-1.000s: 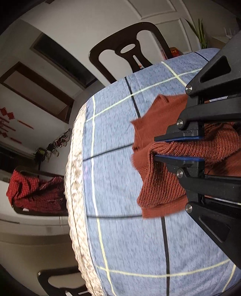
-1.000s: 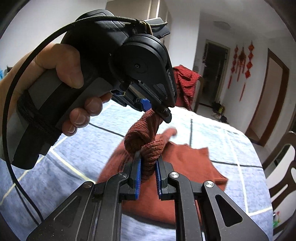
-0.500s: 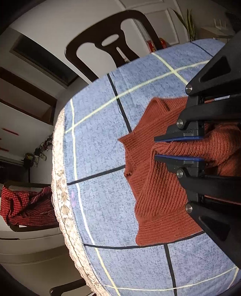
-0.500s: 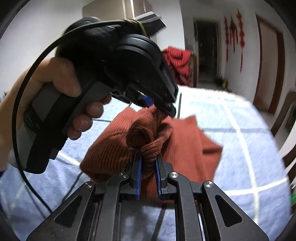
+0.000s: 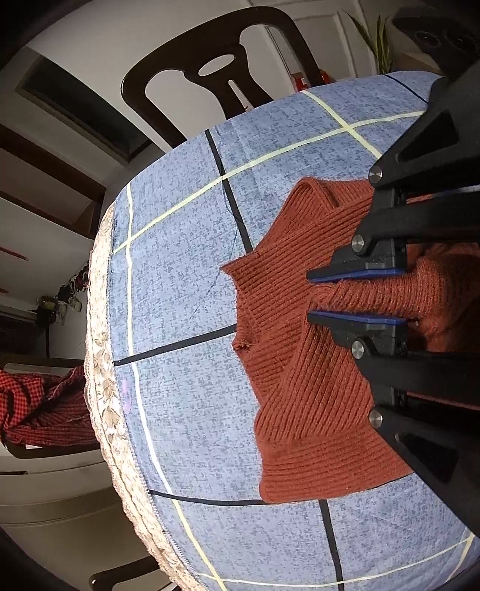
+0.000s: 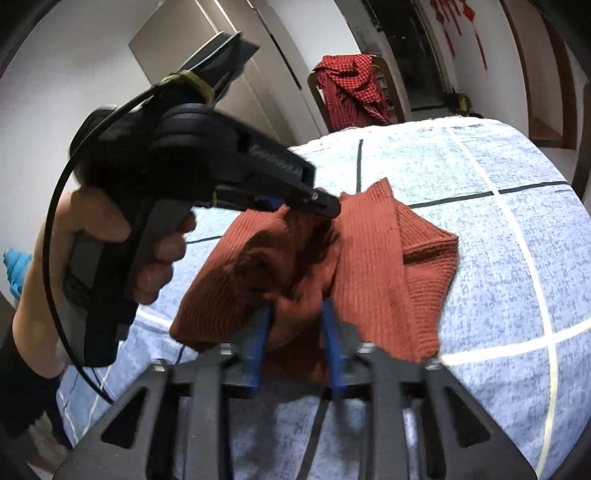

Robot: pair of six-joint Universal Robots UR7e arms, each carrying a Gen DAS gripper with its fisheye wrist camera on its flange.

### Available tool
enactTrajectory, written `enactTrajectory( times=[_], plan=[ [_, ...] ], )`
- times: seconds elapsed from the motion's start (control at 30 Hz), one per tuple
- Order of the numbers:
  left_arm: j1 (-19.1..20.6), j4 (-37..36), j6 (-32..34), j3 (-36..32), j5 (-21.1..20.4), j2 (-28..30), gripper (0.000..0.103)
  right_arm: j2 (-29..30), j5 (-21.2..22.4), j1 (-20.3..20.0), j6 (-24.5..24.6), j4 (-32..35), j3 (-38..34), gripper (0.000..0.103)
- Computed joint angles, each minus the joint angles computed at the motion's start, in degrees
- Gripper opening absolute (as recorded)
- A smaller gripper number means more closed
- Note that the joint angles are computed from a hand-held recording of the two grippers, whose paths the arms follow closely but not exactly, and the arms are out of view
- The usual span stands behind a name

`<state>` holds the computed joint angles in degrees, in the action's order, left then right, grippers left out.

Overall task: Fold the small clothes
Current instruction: 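Lift the side edge with both grippers and fold it across the sweater, then open both grippers to release the folded edge onto the sweater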

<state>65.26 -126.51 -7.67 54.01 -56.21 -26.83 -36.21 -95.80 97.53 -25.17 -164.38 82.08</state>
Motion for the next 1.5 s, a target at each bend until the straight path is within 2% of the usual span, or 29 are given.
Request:
enactTrajectory(
  times=[0.07, 0.2, 0.3, 0.4, 0.5, 0.57, 0.6, 0.67, 0.83, 0.9, 1.0, 1.07, 1.13, 1.2, 1.27, 1.4, 1.5],
  plan=[
    [0.16, 0.35, 0.1, -0.36, -0.89, 0.1, 0.024, 0.29, 2.26, -0.81, 1.33, 3.6, -2.04, 0.054],
    [0.33, 0.85, 0.34, -1.14, -1.65, 0.44, 0.026, 1.09, 6.56, -2.9, 4.51, 13.24, -6.59, 0.054],
    [0.69, 1.76, -0.15, -2.19, -2.53, 0.76, 0.028, 2.51, 10.27, -3.85, 4.99, 18.12, -10.15, 0.054],
    [1.0, 0.91, -0.22, -1.41, -4.27, -0.19, 0.035, 3.36, 13.62, -5.0, 7.02, 20.93, -12.53, 0.054],
    [0.9, -1.64, 0.69, 0.3, -4.33, -1.55, 0.041, 4.24, 17.58, -5.98, 8.64, 25.07, -15.02, 0.054],
    [0.54, -3.46, 2.72, 1.87, -3.44, -2.55, 0.042, 4.92, 19.16, -6.38, 10.01, 26.24, -16.49, 0.055],
    [0.5, -4.06, 3.13, 2.6, -3.44, -3.08, 0.042, 4.75, 18.62, -6.43, 10.72, 26.21, -16.22, 0.057],
    [0.71, -4.28, 2.79, 3.27, -3.9, -3.87, 0.042, 5.39, 17.84, -6.49, 12.02, 26.91, -17.44, 0.06],
    [1.47, -5.63, 2.0, 6.65, -3.43, -6.19, 0.042, 7.3, 20.12, -6.71, 13.65, 31.32, -21.53, 0.062],
    [1.79, -6.3, 1.82, 8.07, -3.67, -7.07, 0.042, 8.37, 23.48, -7.63, 15.92, 32.67, -23.47, 0.062],
    [2.1, -8.42, 2.02, 10.41, -3.6, -8.45, 0.042, 7.94, 28.3, -9.13, 18.93, 31.22, -22.0, 0.062],
    [2.34, -9.56, 2.08, 11.79, -3.45, -9.21, 0.042, 7.76, 27.71, -9.11, 19.72, 30.84, -21.48, 0.062],
    [2.73, -9.36, 1.94, 12.21, -3.92, -9.53, 0.042, 7.97, 24.21, -7.98, 18.58, 31.51, -21.76, 0.062],
    [3.04, -9.21, 0.99, 12.61, -3.45, -9.71, 0.042, 8.7, 18.05, -5.91, 16.22, 33.01, -23.19, 0.062],
    [3.36, -9.1, 0.7, 13.03, -3.85, -9.98, 0.042, 10.35, 14.79, -4.72, 15.05, 34.71, -25.91, 0.062],
    [3.65, -10.12, 0.55, 14.15, -4.32, -10.76, 0.042, 13.61, 11.74, -3.37, 15.12, 38.16, -31.5, 0.062],
    [3.92, -10.53, 0.36, 14.54, -4.73, -11.2, 0.042, 16.12, 11.1, -2.93, 16.57, 40.75, -35.73, 0.062]
  ],
)
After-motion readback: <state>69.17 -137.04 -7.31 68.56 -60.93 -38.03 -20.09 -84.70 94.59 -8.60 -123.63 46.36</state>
